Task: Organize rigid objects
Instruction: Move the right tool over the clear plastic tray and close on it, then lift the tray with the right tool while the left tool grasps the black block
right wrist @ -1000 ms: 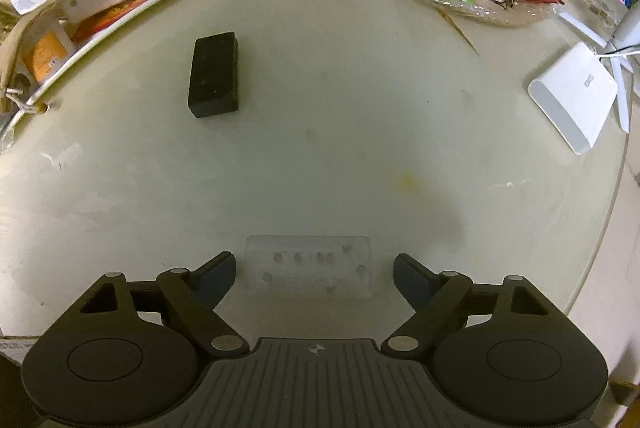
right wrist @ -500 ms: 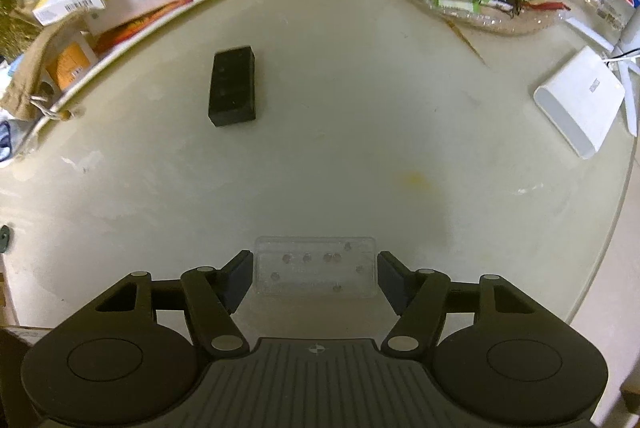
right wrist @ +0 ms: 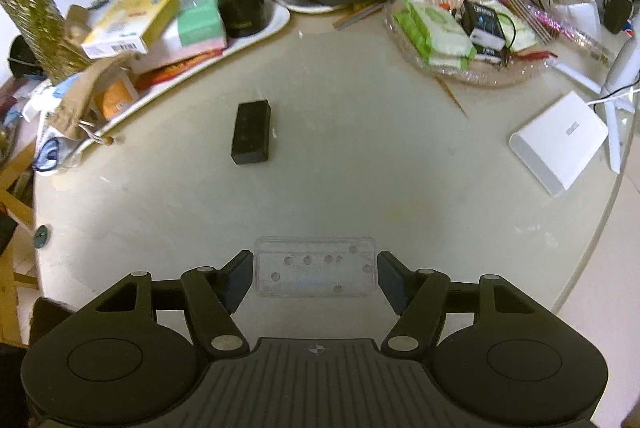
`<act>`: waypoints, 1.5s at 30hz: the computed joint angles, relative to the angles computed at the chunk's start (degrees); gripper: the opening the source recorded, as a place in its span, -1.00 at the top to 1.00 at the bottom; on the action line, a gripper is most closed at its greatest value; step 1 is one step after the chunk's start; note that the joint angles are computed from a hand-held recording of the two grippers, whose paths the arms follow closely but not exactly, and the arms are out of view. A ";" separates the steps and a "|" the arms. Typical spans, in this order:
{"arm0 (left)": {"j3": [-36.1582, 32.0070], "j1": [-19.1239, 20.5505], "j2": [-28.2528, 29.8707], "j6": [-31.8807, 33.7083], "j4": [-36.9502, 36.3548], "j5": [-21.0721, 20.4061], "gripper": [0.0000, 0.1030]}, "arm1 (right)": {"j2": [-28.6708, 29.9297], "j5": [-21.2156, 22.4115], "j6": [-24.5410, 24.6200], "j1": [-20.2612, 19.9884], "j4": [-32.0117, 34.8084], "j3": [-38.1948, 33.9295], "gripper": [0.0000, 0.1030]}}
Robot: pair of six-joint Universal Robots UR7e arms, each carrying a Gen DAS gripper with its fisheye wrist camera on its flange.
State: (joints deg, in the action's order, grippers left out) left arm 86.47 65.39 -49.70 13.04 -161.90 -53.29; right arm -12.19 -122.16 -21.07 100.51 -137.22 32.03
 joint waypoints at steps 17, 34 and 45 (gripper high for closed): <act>-7.94 0.00 4.75 3.37 1.85 1.00 -0.48 | -11.58 6.21 -6.14 -0.86 -10.34 17.99 -0.35; -22.89 0.48 14.73 8.61 4.82 -0.52 -0.48 | -17.68 9.12 -5.29 -1.84 -12.00 24.70 -0.35; -30.92 0.86 20.22 7.90 8.48 1.73 -0.48 | -20.05 10.62 -6.59 -2.16 -14.72 28.62 -0.35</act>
